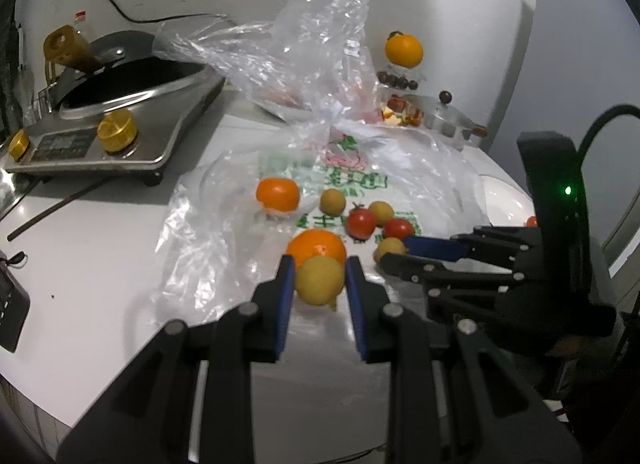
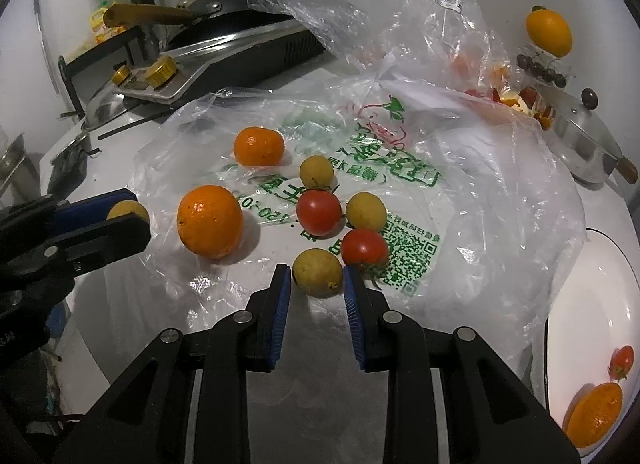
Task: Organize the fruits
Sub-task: 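Grasp another yellow-green fruit with the right tool while the left tool holds its fruit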
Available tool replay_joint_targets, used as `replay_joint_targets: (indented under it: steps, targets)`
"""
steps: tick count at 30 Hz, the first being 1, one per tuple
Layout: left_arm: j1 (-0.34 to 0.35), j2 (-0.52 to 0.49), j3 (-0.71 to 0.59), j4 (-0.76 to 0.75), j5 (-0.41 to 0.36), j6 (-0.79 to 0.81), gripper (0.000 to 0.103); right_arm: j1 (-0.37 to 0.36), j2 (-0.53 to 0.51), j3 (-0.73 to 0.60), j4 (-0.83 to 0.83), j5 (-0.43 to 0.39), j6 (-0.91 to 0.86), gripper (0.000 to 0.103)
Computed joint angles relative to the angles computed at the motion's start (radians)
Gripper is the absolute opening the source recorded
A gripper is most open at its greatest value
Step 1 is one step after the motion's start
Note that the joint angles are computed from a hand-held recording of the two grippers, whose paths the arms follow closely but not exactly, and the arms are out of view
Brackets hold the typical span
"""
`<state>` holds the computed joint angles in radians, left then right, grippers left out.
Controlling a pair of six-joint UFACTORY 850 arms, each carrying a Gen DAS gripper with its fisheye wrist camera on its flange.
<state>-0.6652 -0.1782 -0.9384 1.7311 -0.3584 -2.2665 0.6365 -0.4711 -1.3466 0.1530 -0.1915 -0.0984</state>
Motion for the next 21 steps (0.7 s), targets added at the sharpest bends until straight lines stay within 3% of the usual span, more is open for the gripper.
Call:
replay_joint_targets:
  steps: [7, 21]
  targets:
    - [-0.006, 0.007, 0.005, -0.028, -0.010, 0.026, 0.026, 0.012, -0.005, -0.002, -0.153, 0.009, 0.136, 0.029]
    - [-0.038, 0.012, -0.017, -0.113, -0.052, 0.119, 0.026, 0.004, 0.064, 0.067, 0.018, 0.066, -0.041, 0.028]
